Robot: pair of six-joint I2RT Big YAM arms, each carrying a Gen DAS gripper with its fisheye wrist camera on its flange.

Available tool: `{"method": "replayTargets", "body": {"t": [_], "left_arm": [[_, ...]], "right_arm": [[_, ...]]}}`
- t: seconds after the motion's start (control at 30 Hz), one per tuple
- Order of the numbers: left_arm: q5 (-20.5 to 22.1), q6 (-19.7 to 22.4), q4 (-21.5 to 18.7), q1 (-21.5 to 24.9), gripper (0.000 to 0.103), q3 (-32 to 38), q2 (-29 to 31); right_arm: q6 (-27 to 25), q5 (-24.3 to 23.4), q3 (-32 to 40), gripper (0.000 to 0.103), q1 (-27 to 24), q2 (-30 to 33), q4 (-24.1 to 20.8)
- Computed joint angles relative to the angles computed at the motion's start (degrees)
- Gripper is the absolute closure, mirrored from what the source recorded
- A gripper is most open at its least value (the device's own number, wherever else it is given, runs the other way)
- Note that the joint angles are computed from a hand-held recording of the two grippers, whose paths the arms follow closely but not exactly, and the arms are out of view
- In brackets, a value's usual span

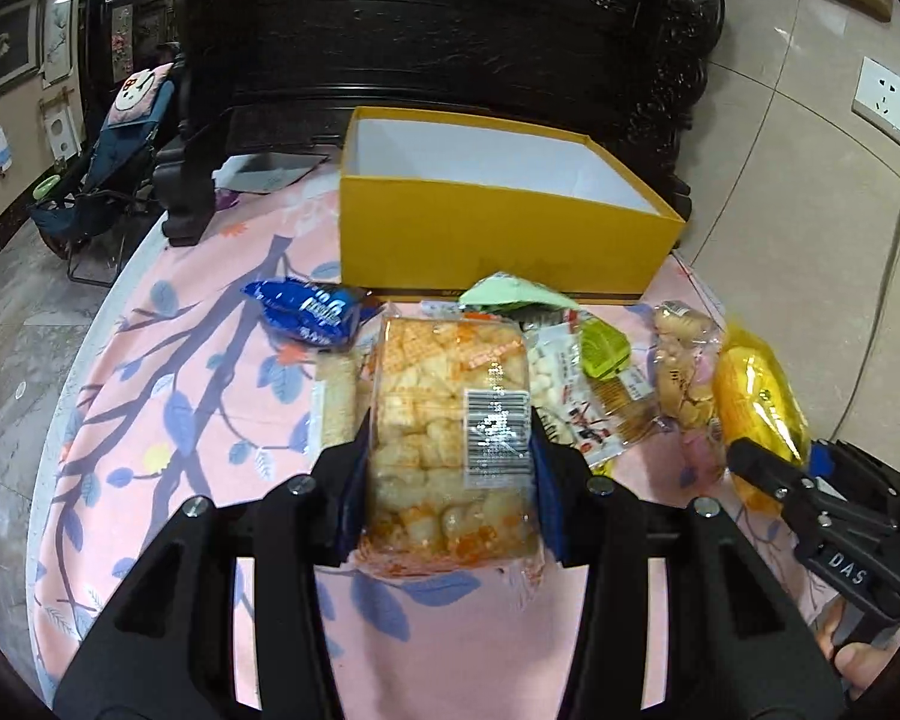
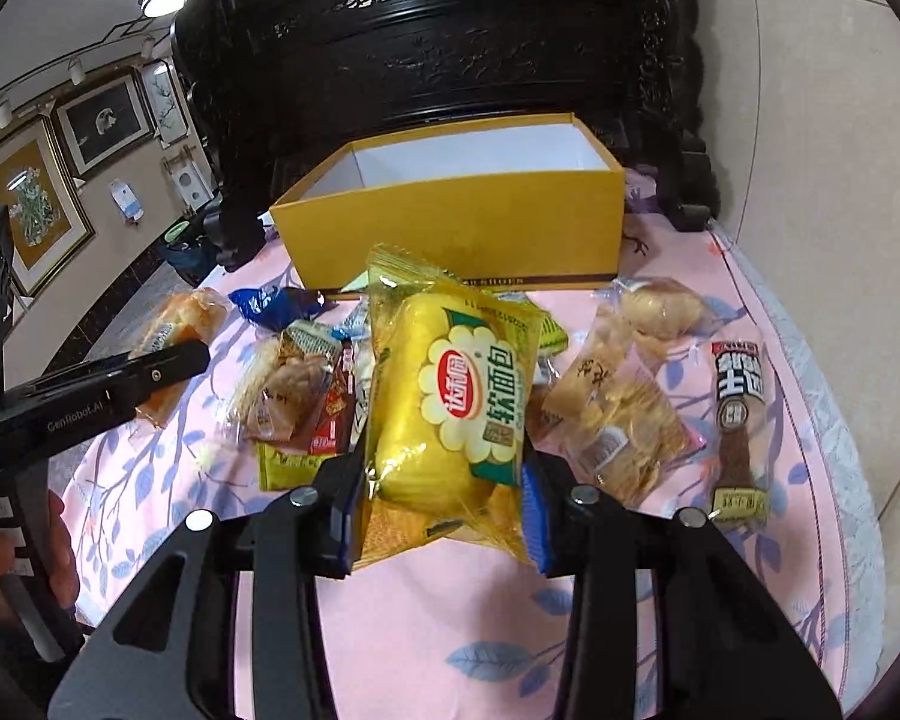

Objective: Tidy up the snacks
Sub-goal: 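Lower both held bags into the yellow box and release them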

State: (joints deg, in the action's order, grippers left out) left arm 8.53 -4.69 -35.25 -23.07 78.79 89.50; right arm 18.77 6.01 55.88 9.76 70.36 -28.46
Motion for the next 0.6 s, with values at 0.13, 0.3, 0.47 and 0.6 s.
{"method": "replayTargets", "body": {"t": [0.13,0.3,0.47,0.6], "left_arm": [[-0.5,1.3,-3.5,-1.1,0.057,6.4,2.7],[-1.2,0.6,-9.6,-2.1,0.057,23.3,11.6],[-4.6,-0.1,-17.7,-2.7,0.057,45.7,24.6],[-3.9,-1.1,-26.5,-2.4,0.057,63.9,35.6]], "right_arm": [[-1.6,-1.2,4.1,0.061,-0.9,2.1,-0.6],[-4.3,-4.5,16.6,0.061,-3.9,9.6,-3.4],[-4.9,-5.1,32.0,0.061,-7.5,20.2,-8.8],[-4.1,-7.2,40.0,0.061,-9.9,26.3,-11.8]]}}
